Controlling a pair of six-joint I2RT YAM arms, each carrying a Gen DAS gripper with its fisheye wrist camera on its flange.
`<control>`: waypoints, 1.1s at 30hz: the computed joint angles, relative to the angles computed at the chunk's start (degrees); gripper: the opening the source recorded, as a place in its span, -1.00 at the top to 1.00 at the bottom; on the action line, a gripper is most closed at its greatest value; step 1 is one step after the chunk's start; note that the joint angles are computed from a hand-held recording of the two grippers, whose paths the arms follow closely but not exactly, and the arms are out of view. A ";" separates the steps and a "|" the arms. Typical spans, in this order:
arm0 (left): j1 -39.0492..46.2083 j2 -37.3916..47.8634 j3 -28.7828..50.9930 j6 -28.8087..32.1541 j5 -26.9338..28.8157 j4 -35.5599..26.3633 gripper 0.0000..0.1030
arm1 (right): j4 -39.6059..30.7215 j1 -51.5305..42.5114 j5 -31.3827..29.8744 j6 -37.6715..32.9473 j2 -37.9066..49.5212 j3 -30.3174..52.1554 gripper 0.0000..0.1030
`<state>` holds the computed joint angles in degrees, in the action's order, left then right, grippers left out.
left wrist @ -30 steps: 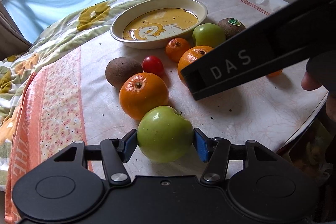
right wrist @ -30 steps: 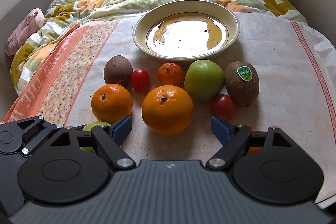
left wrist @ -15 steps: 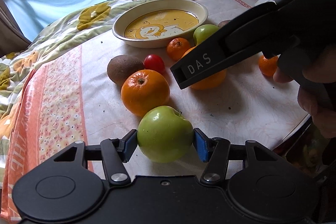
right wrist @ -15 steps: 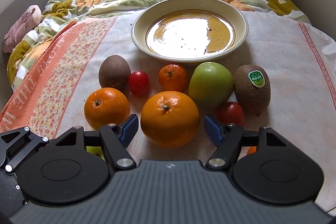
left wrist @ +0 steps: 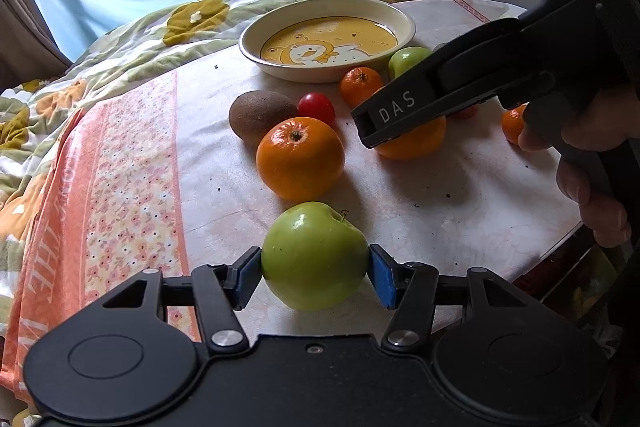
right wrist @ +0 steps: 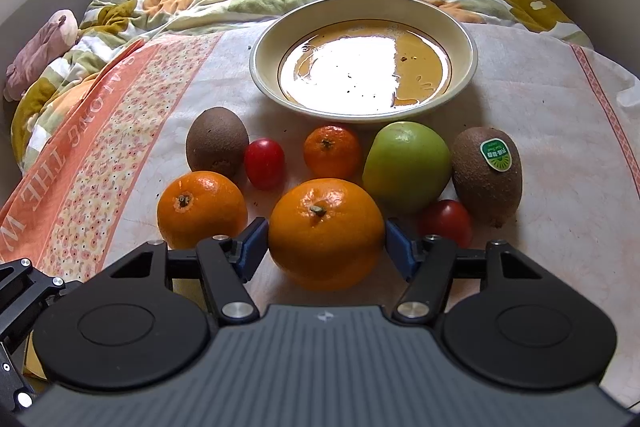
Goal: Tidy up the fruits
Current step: 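Carry the green apple into the duck bowl and open the left tool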
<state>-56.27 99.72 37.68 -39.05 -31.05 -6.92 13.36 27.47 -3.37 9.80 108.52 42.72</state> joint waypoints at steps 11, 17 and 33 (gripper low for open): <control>0.81 -3.54 -1.51 -0.49 -1.21 -1.40 -0.19 | -1.00 0.69 0.66 1.46 -2.93 -1.83 -0.50; 1.85 -8.30 -2.64 0.49 -1.94 -3.11 -0.19 | -4.43 1.22 1.61 2.22 -7.22 -1.70 -0.50; 14.94 -18.90 4.85 16.34 0.35 -5.62 -0.19 | -17.66 -0.94 3.12 5.34 -17.89 8.14 -0.50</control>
<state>-41.33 80.82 42.53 -22.71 -30.70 -12.54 -4.29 26.53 -0.25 15.14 90.63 50.87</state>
